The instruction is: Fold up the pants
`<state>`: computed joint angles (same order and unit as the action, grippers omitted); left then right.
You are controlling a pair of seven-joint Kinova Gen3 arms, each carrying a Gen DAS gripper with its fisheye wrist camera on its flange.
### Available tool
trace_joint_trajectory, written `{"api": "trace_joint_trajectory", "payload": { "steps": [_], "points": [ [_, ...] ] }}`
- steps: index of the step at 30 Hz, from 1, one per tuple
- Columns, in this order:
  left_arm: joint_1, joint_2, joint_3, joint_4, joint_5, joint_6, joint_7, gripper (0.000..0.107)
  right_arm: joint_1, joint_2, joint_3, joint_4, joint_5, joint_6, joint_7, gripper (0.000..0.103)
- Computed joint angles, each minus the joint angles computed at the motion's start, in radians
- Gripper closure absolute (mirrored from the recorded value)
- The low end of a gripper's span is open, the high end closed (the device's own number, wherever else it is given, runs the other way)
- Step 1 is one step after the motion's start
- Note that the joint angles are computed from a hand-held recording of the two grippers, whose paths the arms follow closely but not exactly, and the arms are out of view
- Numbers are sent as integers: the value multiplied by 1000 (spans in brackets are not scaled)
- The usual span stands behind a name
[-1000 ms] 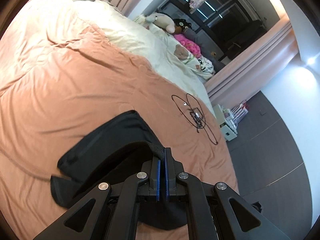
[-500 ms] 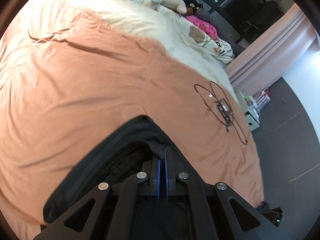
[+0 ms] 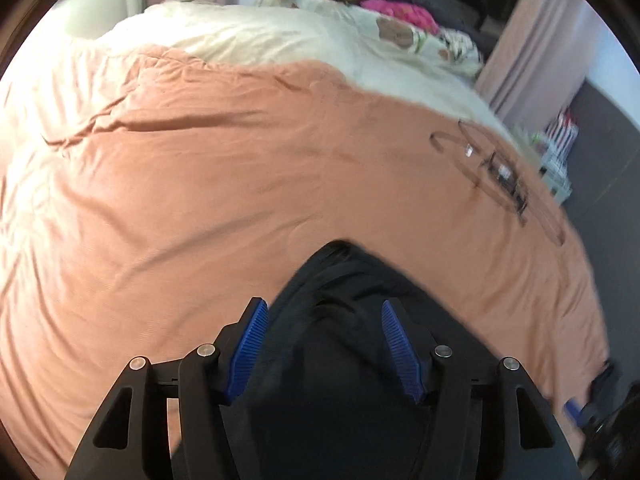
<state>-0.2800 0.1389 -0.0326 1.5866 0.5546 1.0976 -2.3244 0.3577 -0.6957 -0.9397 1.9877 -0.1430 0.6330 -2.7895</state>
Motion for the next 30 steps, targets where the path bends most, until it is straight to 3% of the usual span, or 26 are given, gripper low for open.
{"api": "trace_joint_trajectory", "payload": {
  "steps": [7,13,20,25,30],
  "points": [
    [61,0,23,52,-152,-88,-78,47,48,102,-64,-114,50,129,61,23],
    [131,15,43,97,-270,-182,-75,47,64,165,-105,-150,90,160,91,23],
    [124,44,74,123,-205,-265,-192,48,92,191,-141,-152,131,155,99,23],
    [124,76,87,117,-187,-264,-241,61,107,183,-153,-148,141,145,104,23],
    [133,94,92,108,-183,-269,-234,61,113,179,-154,-141,141,136,124,23]
  ]
}}
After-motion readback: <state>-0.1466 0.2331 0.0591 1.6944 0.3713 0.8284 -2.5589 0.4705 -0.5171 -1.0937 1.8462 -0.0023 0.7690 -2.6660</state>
